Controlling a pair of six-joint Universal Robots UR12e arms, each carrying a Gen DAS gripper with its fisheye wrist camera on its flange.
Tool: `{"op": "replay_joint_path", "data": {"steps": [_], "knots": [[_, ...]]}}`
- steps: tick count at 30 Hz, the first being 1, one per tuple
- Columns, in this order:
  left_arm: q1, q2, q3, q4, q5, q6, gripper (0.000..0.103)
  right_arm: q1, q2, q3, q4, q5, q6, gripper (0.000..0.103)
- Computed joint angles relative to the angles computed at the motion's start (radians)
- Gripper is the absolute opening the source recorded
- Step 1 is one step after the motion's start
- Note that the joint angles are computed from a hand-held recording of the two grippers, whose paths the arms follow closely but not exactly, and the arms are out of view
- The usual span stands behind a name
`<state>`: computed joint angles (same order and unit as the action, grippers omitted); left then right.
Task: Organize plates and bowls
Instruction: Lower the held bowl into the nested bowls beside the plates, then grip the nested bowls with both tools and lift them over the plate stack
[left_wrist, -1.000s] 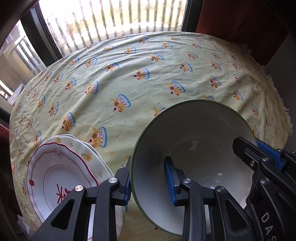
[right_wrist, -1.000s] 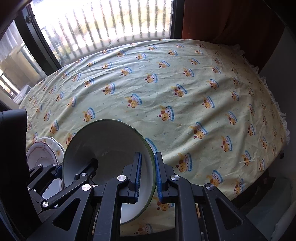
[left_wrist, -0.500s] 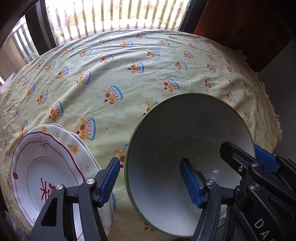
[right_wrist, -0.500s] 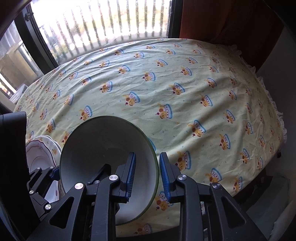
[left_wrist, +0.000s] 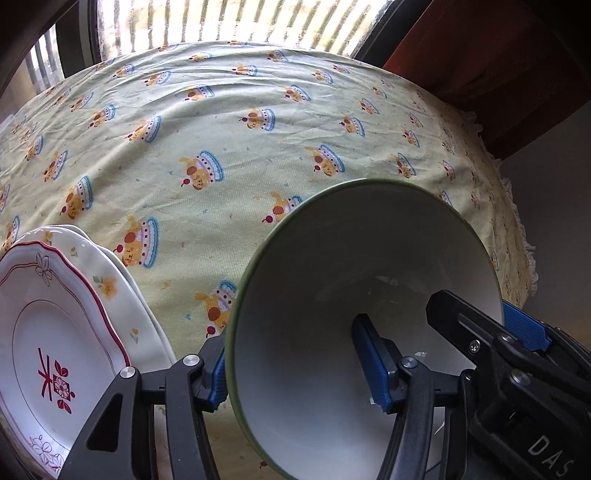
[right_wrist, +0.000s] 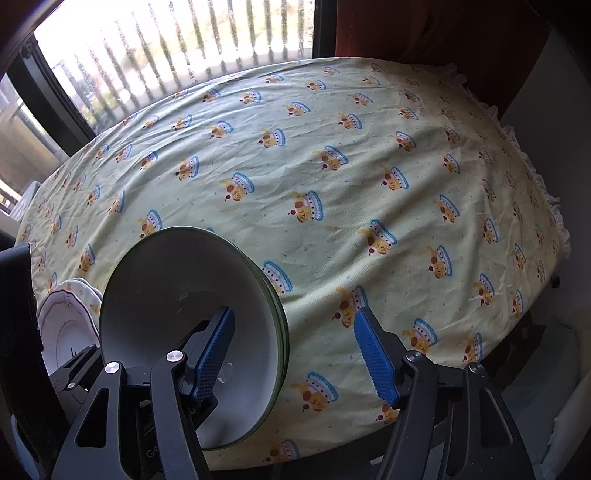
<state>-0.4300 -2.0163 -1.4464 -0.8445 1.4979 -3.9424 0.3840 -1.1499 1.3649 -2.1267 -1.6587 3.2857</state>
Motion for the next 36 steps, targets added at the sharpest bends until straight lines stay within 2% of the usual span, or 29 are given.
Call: {"op": "replay_joint_path", "data": {"steps": [7, 15, 16, 18, 24, 28, 29, 33, 36], "knots": [[-0.011, -0.007, 0.020, -0.031, 0.040, -0.046, 0.060, -0.021, 0.026, -0.030, 0.039, 0.082, -0.060, 0.071], [-0.026, -0.022, 0.069, -0.129, 0.120, -0.128, 0.059, -0.063, 0.054, -0.056, 0.086, 0.263, -0.172, 0.070], [-0.028, -0.025, 0.077, -0.144, 0.130, -0.137, 0.059, -0.069, 0.060, -0.065, 0.104, 0.292, -0.189, 0.069], [-0.033, -0.031, 0.093, -0.175, 0.153, -0.155, 0.059, -0.080, 0.072, -0.084, 0.142, 0.339, -0.213, 0.056], [-0.048, -0.050, 0.137, -0.253, 0.206, -0.219, 0.059, -0.106, 0.103, -0.121, 0.241, 0.476, -0.242, 0.047], [-0.055, -0.058, 0.158, -0.289, 0.224, -0.246, 0.058, -0.106, 0.113, -0.136, 0.268, 0.505, -0.302, 0.042], [-0.055, -0.060, 0.162, -0.295, 0.226, -0.254, 0.058, -0.107, 0.118, -0.145, 0.287, 0.515, -0.316, 0.038], [-0.065, -0.071, 0.187, -0.330, 0.252, -0.273, 0.056, -0.102, 0.127, -0.168, 0.319, 0.499, -0.363, 0.038], [-0.066, -0.071, 0.185, -0.324, 0.235, -0.290, 0.056, -0.105, 0.127, -0.170, 0.330, 0.498, -0.389, 0.038]]}}
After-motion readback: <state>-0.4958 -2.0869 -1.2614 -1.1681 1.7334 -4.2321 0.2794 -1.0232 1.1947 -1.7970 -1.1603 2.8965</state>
